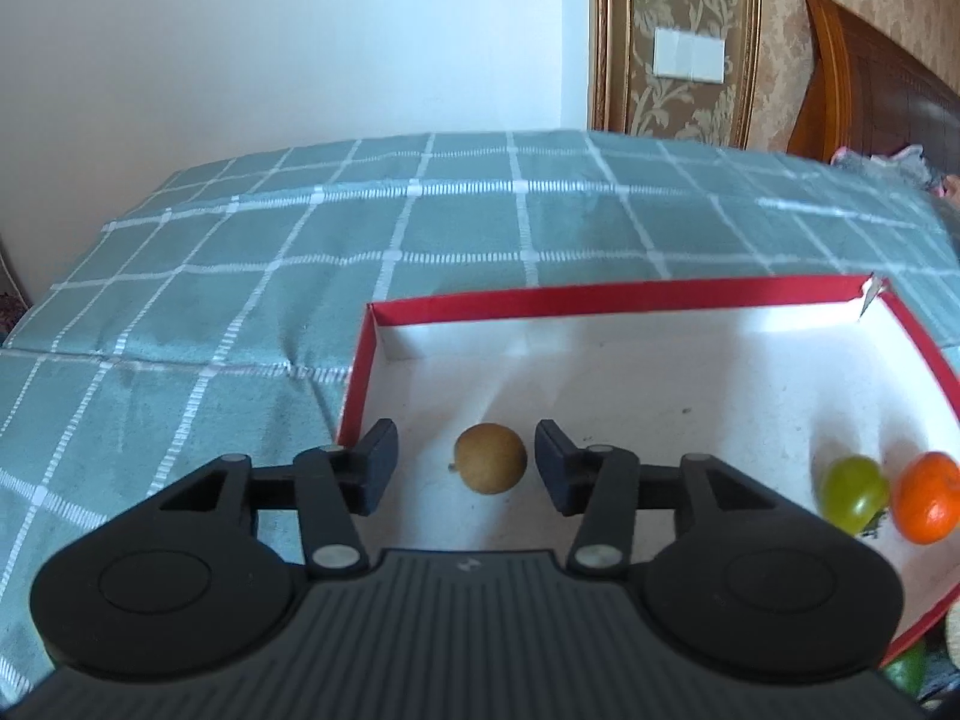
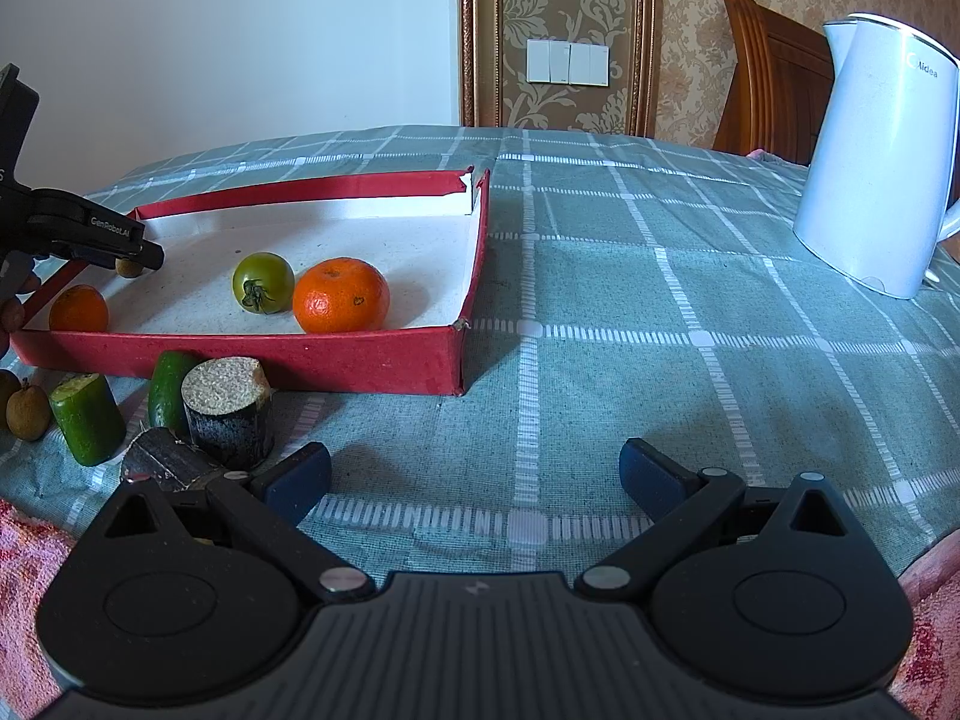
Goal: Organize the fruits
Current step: 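Lift the brown longan with the left gripper and carry it over the tray, then lower the longan into the tray and open the left gripper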
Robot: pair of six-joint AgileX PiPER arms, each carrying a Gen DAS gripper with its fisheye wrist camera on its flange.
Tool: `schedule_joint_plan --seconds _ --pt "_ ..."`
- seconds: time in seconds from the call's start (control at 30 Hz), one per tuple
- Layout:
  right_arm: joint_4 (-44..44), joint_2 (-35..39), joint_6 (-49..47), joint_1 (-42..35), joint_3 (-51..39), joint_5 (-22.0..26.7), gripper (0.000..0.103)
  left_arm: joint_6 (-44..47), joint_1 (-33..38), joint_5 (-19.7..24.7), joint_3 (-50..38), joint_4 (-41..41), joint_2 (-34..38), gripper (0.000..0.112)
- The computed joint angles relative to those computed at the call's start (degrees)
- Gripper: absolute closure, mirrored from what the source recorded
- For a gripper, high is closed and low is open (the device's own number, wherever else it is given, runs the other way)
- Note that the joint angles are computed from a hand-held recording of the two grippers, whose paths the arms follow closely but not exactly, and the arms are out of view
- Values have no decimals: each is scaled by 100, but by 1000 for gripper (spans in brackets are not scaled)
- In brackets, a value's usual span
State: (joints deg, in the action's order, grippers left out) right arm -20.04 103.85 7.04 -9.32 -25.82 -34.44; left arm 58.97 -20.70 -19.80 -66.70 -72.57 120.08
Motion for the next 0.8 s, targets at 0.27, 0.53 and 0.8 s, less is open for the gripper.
schedule_joint_plan --seconds 0.27,0.53,0.8 --pt "7 4 -3 5 -2 -2 0 -2105 -349 -973 1449 1740 -945 49" --pt "7 1 -3 4 1 -1 0 -4035 -1460 -3032 4116 2865 -2046 34" --pt "8 2 -1 6 -1 0 0 -4679 -2303 -3611 4963 2683 -1614 34"
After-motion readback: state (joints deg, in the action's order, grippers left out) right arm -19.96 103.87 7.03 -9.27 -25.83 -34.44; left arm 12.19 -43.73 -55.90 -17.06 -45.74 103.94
